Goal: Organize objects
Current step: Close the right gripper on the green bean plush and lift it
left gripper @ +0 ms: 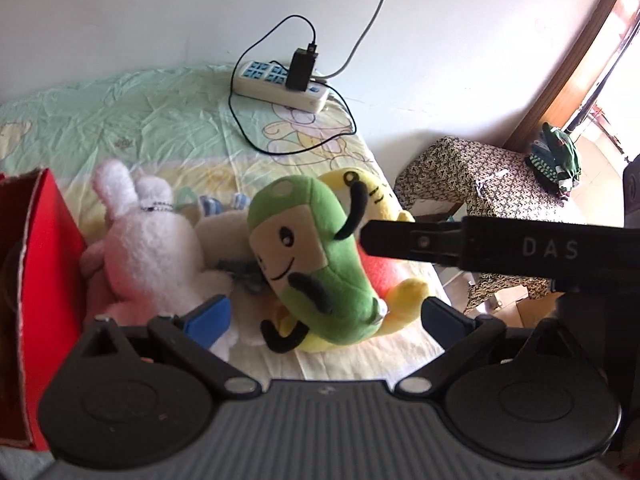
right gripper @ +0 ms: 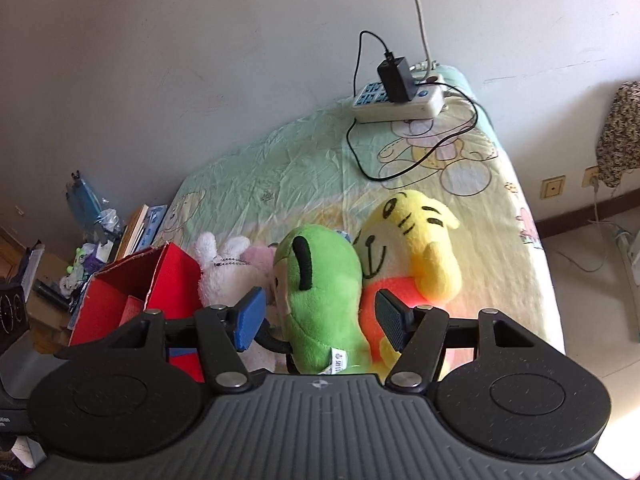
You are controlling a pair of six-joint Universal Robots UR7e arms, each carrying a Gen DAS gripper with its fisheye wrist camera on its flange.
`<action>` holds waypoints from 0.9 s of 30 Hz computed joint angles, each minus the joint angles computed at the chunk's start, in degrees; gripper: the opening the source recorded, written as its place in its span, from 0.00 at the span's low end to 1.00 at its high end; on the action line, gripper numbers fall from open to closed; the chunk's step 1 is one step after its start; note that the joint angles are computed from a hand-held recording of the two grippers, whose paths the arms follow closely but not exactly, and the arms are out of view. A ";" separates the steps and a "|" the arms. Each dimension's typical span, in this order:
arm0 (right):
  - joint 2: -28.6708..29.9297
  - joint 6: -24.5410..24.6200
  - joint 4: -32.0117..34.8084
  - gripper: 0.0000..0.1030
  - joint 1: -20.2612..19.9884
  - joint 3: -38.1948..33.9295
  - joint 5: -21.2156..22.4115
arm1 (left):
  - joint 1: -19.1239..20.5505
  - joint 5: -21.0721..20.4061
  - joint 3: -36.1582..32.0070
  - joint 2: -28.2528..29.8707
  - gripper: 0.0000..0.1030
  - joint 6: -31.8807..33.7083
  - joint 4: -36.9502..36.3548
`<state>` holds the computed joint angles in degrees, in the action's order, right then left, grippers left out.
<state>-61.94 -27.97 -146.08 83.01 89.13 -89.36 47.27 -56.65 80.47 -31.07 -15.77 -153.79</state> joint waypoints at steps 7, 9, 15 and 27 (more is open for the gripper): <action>3.76 -0.29 4.14 0.66 -0.20 -4.52 -0.57 | 3.01 -4.48 -7.44 4.07 0.70 -1.00 4.97; 4.66 0.84 5.87 0.66 -0.38 -5.87 -0.61 | 3.83 -5.89 -8.86 4.75 0.66 -2.21 6.84; 5.61 4.09 10.00 0.57 -1.15 -7.54 1.10 | 3.92 -5.46 -9.79 5.41 0.64 -0.75 7.09; 0.74 -0.40 9.78 0.53 -0.46 -3.91 9.34 | -1.86 4.77 0.70 -0.56 0.63 4.39 -3.93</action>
<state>-61.20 -28.37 -136.30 82.55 85.22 -80.02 45.41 -51.88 81.17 -31.63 -11.39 -157.72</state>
